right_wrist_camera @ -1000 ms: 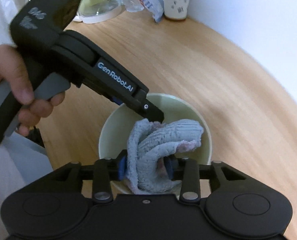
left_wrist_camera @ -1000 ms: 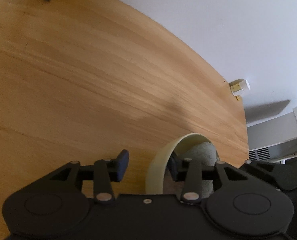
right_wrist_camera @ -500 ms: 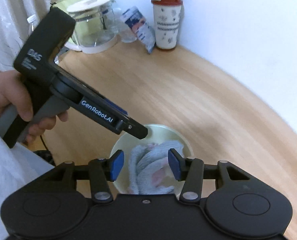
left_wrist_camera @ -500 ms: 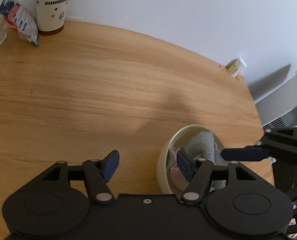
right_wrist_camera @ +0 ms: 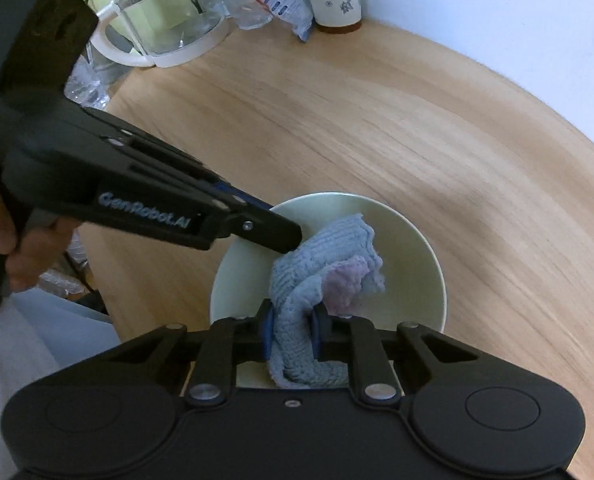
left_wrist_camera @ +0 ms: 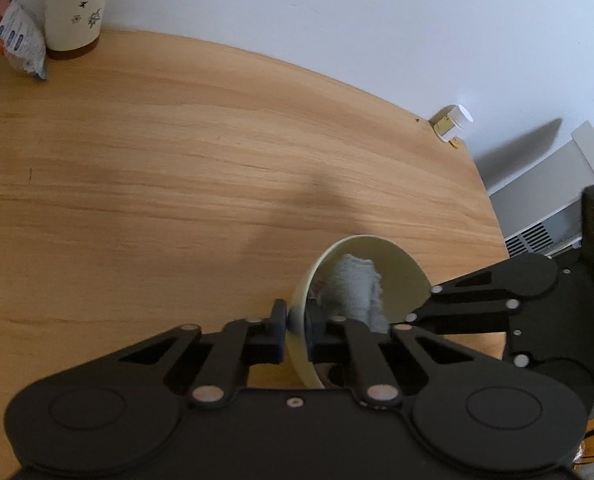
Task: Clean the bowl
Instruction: 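Push the grey towel into the bowl with the right gripper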
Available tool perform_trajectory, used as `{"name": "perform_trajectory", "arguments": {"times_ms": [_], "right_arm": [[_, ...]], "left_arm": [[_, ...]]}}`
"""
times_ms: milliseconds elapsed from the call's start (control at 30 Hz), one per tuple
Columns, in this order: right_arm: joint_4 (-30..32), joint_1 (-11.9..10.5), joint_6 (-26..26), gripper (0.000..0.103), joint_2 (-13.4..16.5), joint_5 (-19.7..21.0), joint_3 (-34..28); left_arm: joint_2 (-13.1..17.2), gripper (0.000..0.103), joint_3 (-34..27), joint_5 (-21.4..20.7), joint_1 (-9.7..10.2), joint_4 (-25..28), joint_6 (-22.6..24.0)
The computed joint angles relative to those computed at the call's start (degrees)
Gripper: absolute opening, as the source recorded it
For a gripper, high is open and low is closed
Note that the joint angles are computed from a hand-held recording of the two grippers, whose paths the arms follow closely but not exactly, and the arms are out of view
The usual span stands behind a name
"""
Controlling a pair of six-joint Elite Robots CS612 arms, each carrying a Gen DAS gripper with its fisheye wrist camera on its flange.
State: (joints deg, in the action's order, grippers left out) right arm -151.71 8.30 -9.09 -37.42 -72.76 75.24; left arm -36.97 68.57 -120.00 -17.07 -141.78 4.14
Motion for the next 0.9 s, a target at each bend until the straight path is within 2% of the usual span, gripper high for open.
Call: {"name": "perform_trajectory", "arguments": {"times_ms": [67,133,267,433,567,633,733,767,900], "right_arm": [[1.33,-0.23,0.07,0.019,0.11,1.12,-0.24],[3.22,-0.04,-1.87,0.019,0.31,0.68,-1.13],[5.74,0.44,-4.98,0.019,1.09,-0.41,-3.06],[5.6,0.32,-5.2,0.018,1.12,-0.36,-2.9],[7.83,0.12,-1.75,0.019,1.45,0.74,-3.9],[13.04,-1.18,1.45,0.019,2.14,6.31,-5.84],[15.44,-2.85,3.51,0.018,2.85,13.98,-6.48],[15.42,-3.07,3.91,0.018,2.92,15.06,-6.42],[11.75,-4.76,8.92,0.018,3.41,23.61,-4.71]], "left_arm": [[0.03,0.008,-0.34,0.32,-0.12,0.89,1.86],[-0.1,0.008,-0.62,1.63,-0.48,2.1,4.59],[0.31,0.009,-1.74,2.19,-0.67,4.74,7.0],[0.77,0.009,-2.64,2.09,-0.66,6.85,7.98],[0.69,0.007,-1.56,3.98,-1.29,3.65,8.92],[1.0,0.007,-1.66,3.11,-1.18,3.27,8.29],[1.3,0.007,-1.84,2.18,-0.95,3.01,7.8],[1.32,0.007,-1.76,2.03,-0.9,2.75,7.62],[1.45,0.009,-1.19,1.56,-0.73,1.21,6.3]]}}
